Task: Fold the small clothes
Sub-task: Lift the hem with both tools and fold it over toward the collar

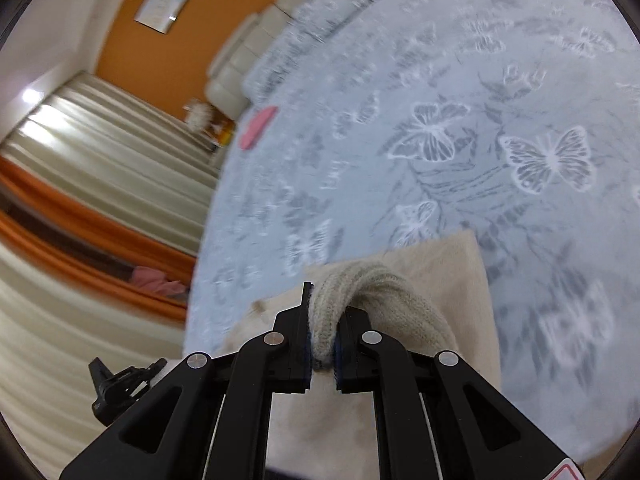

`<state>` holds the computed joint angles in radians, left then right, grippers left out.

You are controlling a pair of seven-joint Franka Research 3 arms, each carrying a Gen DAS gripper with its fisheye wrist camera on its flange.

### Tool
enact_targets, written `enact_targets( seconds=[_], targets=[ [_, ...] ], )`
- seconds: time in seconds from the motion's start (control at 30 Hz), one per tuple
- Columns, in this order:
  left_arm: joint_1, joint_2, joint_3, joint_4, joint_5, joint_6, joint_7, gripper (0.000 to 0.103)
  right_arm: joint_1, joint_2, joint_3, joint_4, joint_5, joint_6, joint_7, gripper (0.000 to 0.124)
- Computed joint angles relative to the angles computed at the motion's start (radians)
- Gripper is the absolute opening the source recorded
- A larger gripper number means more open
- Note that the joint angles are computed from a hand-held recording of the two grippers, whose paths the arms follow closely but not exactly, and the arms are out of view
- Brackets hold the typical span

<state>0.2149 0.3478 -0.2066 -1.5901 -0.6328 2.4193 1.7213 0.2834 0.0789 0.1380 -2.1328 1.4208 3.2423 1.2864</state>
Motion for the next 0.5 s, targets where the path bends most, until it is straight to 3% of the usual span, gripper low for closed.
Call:
enact_targets(
  seconds=[0.07,0.33,0.37,0.5],
  targets=[
    [-0.031,0.084,0.01,0.087,0.069,-0.009,-0.053,0.007,-0.006,0.061,-0.028,0.029,-0.11,-0.021,0.118,0.007],
    [-0.101,0.388,0.024,0.428,0.349,-0.104,-0.276,0.007,-0.059,0.252,-0.07,0.139,-0.371,-0.138,0.385,0.008],
    [-0.099,0.398,0.018,0.437,0.365,-0.107,-0.287,0.007,-0.07,0.266,-0.063,0.147,-0.387,-0.146,0.399,0.008],
    [-0.106,0.422,0.011,0.451,0.43,-0.084,-0.321,0.013,-0.211,0.272,0.095,0.164,-0.25,-0.122,0.264,0.014]
  ],
)
